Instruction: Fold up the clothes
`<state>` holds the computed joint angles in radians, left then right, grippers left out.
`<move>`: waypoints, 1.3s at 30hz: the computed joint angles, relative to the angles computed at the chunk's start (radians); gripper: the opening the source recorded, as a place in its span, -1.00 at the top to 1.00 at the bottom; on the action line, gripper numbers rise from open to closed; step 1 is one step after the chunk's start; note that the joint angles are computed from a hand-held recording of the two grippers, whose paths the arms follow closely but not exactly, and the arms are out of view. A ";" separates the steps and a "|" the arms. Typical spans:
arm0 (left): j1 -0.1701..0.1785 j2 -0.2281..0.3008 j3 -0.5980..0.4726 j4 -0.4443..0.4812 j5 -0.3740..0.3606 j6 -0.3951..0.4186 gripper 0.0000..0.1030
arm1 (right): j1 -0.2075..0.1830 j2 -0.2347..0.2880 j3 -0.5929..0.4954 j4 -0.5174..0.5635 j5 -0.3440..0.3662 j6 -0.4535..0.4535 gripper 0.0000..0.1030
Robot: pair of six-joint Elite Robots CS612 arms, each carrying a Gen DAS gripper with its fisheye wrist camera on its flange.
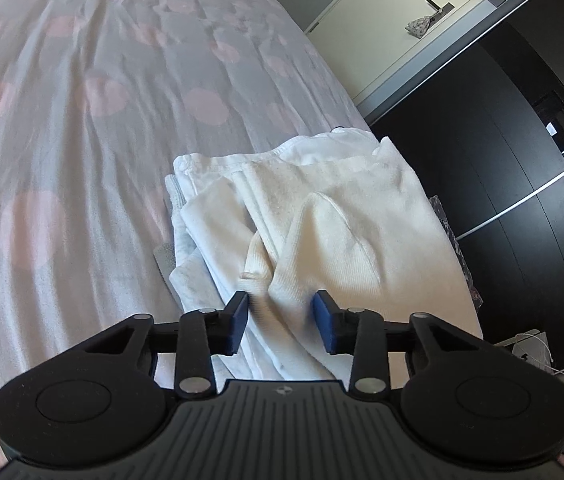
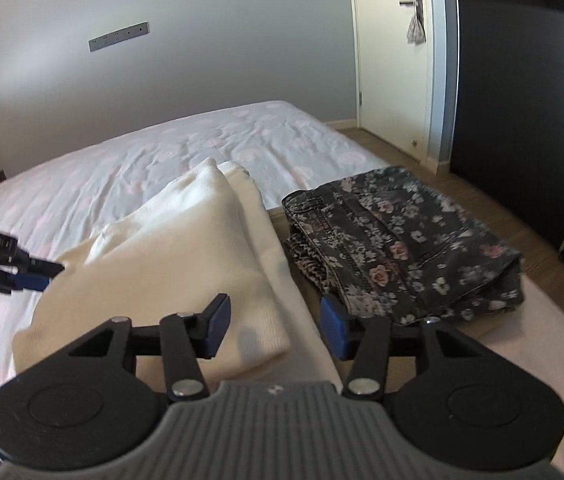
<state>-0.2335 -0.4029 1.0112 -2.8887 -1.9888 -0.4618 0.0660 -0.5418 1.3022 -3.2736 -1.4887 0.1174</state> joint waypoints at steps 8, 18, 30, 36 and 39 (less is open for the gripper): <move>-0.005 0.001 -0.004 -0.040 0.014 0.066 0.82 | -0.066 0.075 -0.095 0.022 0.320 0.329 0.08; -0.006 -0.012 -0.009 -0.077 0.038 0.109 0.84 | -0.058 0.055 -0.079 -0.010 0.359 0.402 0.46; -0.006 -0.007 0.002 -0.010 0.069 0.146 0.78 | -0.035 0.037 -0.032 0.021 0.203 0.298 0.41; -0.010 -0.053 0.079 -0.062 0.102 0.156 0.59 | -0.010 -0.007 0.038 0.078 0.082 0.157 0.42; -0.018 -0.093 0.142 -0.095 0.149 0.206 0.35 | -0.003 -0.020 0.075 0.040 0.044 0.182 0.39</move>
